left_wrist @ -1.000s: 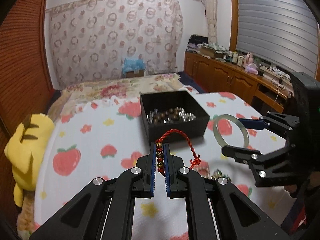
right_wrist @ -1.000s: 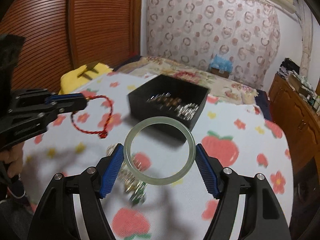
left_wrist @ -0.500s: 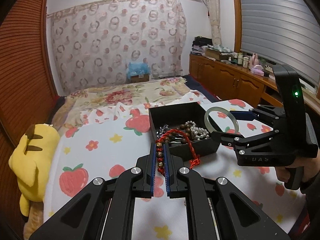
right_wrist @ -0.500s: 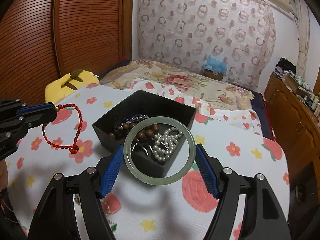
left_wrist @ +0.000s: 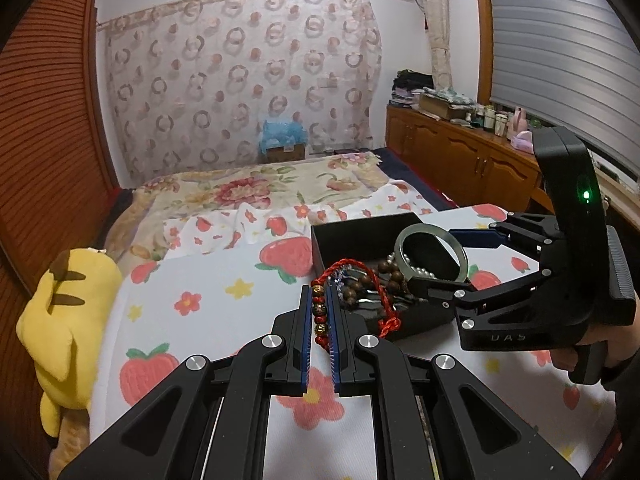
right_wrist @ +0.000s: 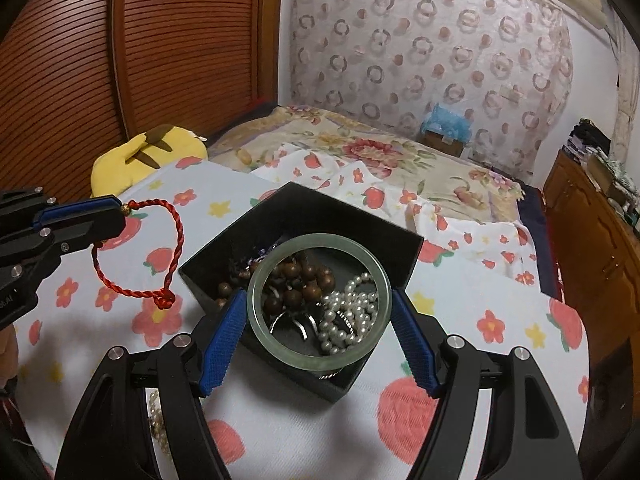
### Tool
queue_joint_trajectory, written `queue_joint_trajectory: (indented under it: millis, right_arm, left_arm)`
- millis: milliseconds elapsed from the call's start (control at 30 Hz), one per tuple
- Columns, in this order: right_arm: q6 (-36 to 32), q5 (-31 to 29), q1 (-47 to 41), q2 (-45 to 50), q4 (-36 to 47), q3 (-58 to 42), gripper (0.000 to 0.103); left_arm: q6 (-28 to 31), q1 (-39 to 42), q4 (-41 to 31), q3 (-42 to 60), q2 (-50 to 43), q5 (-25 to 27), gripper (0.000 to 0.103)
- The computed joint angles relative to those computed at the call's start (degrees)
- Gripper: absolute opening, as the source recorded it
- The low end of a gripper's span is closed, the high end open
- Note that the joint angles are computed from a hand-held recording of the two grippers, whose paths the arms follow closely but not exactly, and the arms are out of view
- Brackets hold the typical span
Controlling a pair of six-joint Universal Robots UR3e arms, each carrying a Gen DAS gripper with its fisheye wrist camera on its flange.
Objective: Organize jewelry
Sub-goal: 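Carry the red bracelet and jade bangle into the black box, open both grippers, then grasp the green pendant chain with the right gripper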
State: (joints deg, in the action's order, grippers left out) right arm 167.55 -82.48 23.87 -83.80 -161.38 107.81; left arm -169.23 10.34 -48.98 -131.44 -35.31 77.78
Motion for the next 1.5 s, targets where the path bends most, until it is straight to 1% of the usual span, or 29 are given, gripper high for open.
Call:
queue_joint_trajectory:
  millis: [133, 200, 300, 567, 700, 800, 833, 867, 933, 1033, 1133, 1200, 1267, 1300, 1333, 1367, 1400, 1433, 1500]
  right_arm:
    - [-1.4, 3.8, -1.9, -1.2, 0.4, 0.7, 0.075]
    - [-1.5, 3.1, -2.0, -1.7, 0.3, 1.1, 0.075]
    - [-1.8, 4.6, -4.0, -4.3, 0.0, 3.8, 0.075]
    - [-3.1, 7.5, -9.6, -13.4, -1.6, 15.1, 0.075]
    - [-4.0, 8.7, -11.5, -17.6, -1.2, 19.3, 0.073]
    - [-4.4, 10.2, -12.8, -20.8, -0.5, 22.1, 0.072]
    - [-4.6, 10.6, -13.1, -22.0, -0.3, 23.2, 0.069]
    - [-4.7, 11.0, -13.4, -22.7, -0.2, 23.9, 0.068]
    - [-5.2, 12.0, -13.8, -25.0, 0.4, 26.0, 0.066]
    - [-5.3, 12.5, -13.3, -27.2, 1.3, 27.9, 0.063]
    - [-5.9, 13.5, -13.0, -31.4, 3.1, 31.0, 0.06]
    - [-6.4, 14.2, -12.7, -34.0, 4.2, 32.9, 0.058]
    - [-6.6, 14.6, -12.2, -36.0, 5.6, 34.4, 0.055]
    - [-6.9, 14.5, -11.7, -36.7, 6.3, 34.9, 0.053]
    - [-7.0, 14.2, -11.1, -37.3, 6.5, 35.5, 0.051]
    - [-7.1, 14.0, -10.7, -37.5, 6.8, 35.8, 0.048]
    - [-7.3, 14.1, -10.4, -38.0, 7.5, 36.1, 0.043]
    - [-7.5, 14.1, -10.1, -38.4, 8.1, 36.5, 0.041]
    - [-7.5, 13.8, -9.3, -38.9, 9.4, 36.7, 0.033]
  left_arm:
    - [-1.0, -1.0, 1.9, 1.1, -3.1, 1.4, 0.006]
    - [-1.5, -1.9, 3.4, 1.8, -5.2, 2.5, 0.006]
    - [-1.7, -2.3, 4.6, 2.4, -7.3, 2.5, 0.006]
    - [-6.8, -13.6, 15.6, 6.9, -23.9, 10.8, 0.006]
    - [-8.4, -18.0, 18.7, 9.0, -29.5, 14.1, 0.006]
    - [-9.0, -20.1, 20.0, 10.1, -31.9, 15.1, 0.007]
    - [-9.0, -20.5, 20.1, 10.2, -32.3, 15.2, 0.014]
    - [-9.0, -20.9, 20.1, 10.4, -32.5, 15.3, 0.029]
    - [-9.2, -21.6, 21.4, 9.3, -31.9, 15.6, 0.045]
    - [-9.4, -21.2, 20.5, 8.0, -29.8, 14.8, 0.046]
    - [-9.8, -20.7, 18.6, 6.0, -25.9, 14.3, 0.057]
    - [-9.4, -20.1, 17.2, 4.5, -23.0, 13.6, 0.06]
    - [-9.0, -19.5, 15.4, 3.4, -20.2, 13.1, 0.069]
    - [-9.0, -19.4, 14.8, 2.5, -18.6, 13.0, 0.071]
    - [-8.9, -19.3, 14.0, 1.9, -17.3, 13.0, 0.076]
    - [-9.0, -19.5, 13.3, 1.5, -16.3, 13.3, 0.079]
    - [-8.6, -19.4, 12.3, 1.2, -15.3, 13.2, 0.08]
    - [-8.2, -19.5, 11.4, 0.9, -14.4, 13.1, 0.081]
    - [-8.6, -21.3, 11.4, 0.1, -13.5, 14.5, 0.083]
